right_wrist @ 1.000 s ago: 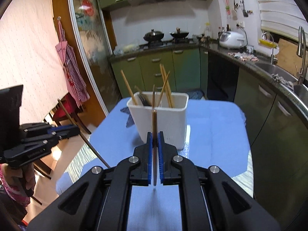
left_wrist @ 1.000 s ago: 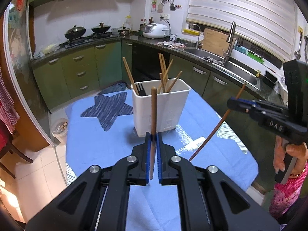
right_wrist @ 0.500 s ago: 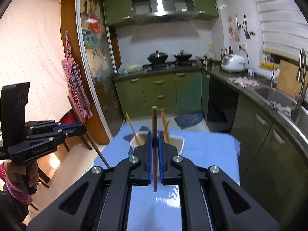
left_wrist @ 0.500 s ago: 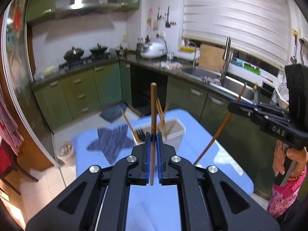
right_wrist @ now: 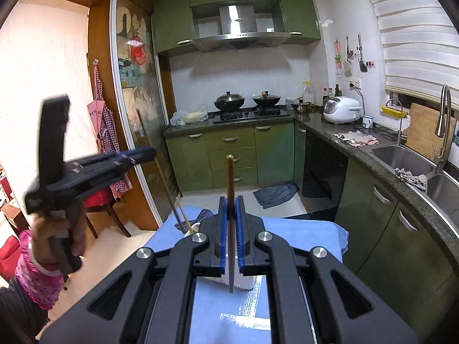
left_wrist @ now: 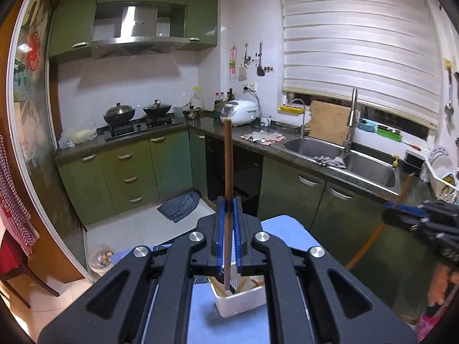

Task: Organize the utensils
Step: 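Lift both chopsticks and carry them over the white caddy, then open the left gripper over the caddy while the right gripper releases its chopstick in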

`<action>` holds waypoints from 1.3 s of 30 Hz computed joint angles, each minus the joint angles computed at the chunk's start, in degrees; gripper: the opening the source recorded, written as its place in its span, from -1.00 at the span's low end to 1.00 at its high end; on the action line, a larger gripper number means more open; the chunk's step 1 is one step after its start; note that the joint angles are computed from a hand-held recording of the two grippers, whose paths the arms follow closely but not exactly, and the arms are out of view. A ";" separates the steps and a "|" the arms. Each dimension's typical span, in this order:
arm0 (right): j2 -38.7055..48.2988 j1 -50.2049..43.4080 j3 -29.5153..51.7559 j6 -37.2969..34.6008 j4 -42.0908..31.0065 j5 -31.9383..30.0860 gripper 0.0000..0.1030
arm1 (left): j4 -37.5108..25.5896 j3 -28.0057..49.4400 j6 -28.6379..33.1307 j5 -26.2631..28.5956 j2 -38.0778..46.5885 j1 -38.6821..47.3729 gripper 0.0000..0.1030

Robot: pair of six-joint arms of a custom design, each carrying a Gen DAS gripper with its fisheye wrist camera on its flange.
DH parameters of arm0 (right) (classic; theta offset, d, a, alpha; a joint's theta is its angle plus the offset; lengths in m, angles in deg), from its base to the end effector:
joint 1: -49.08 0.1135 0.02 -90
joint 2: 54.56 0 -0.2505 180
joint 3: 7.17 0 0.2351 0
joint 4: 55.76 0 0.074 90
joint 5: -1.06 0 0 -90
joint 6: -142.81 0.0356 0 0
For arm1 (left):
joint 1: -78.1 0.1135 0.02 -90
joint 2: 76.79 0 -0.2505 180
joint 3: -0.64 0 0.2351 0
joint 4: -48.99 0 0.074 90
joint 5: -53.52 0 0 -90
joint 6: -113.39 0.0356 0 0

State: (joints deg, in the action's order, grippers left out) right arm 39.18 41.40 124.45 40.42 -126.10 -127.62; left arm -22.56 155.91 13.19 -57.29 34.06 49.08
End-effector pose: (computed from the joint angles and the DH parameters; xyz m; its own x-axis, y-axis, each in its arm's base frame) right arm 0.3080 -0.0191 0.4532 -0.4298 -0.1111 -0.8961 -0.5227 0.8398 0.1466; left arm 0.3319 -0.1697 0.4632 -0.4238 0.0458 -0.9046 0.1036 0.9946 0.0018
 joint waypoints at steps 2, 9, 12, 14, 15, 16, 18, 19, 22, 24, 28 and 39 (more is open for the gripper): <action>0.85 0.11 0.99 0.20 0.21 0.14 -0.88 | 0.92 -0.69 -0.30 1.20 1.14 0.78 -0.89; 2.23 1.20 2.69 1.25 1.20 1.18 -0.88 | 4.80 -8.07 -2.32 5.05 3.35 3.12 -0.85; 4.28 2.03 5.95 2.28 0.82 1.70 -0.88 | 7.13 -13.45 -3.22 5.51 1.84 3.49 -0.25; 6.38 2.97 9.22 2.58 -0.06 2.65 -0.88 | 9.63 -17.97 -3.23 4.97 -0.66 3.52 -0.18; 7.74 3.56 11.24 3.05 -0.25 3.43 -0.88 | 10.62 -20.20 -3.29 5.00 -2.38 3.47 -0.18; 8.96 3.96 13.00 3.67 -0.32 3.93 -0.88 | 11.11 -21.38 -3.43 5.12 -3.50 3.40 -0.16; 11.25 4.60 15.88 5.33 0.32 4.73 -0.88 | 13.78 -27.22 -3.63 4.67 -8.36 2.83 -0.02; 12.22 4.80 17.11 6.14 0.69 4.93 -0.88 | 15.02 -29.83 -3.54 3.83 -10.56 2.26 0.05; 15.91 5.58 21.29 8.46 1.79 6.04 -0.88 | 18.82 -37.46 -3.02 0.52 -16.98 -0.13 0.35; 19.72 6.31 26.46 9.53 0.93 7.31 -0.88 | 21.39 -43.17 -2.66 -2.52 -21.67 -2.21 0.59; 27.27 7.66 35.44 10.50 -1.79 9.20 -0.88 | 26.91 -53.49 -0.76 -9.86 -29.54 -6.93 0.87; 23.04 12.05 8.34 8.25 12.42 14.10 -0.87 | 26.30 -63.93 -6.05 -13.95 -37.34 -9.47 0.87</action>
State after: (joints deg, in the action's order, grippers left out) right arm 62.22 53.44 132.79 48.68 -113.68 -113.52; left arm 3.74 91.98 7.13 -71.24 -3.28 39.61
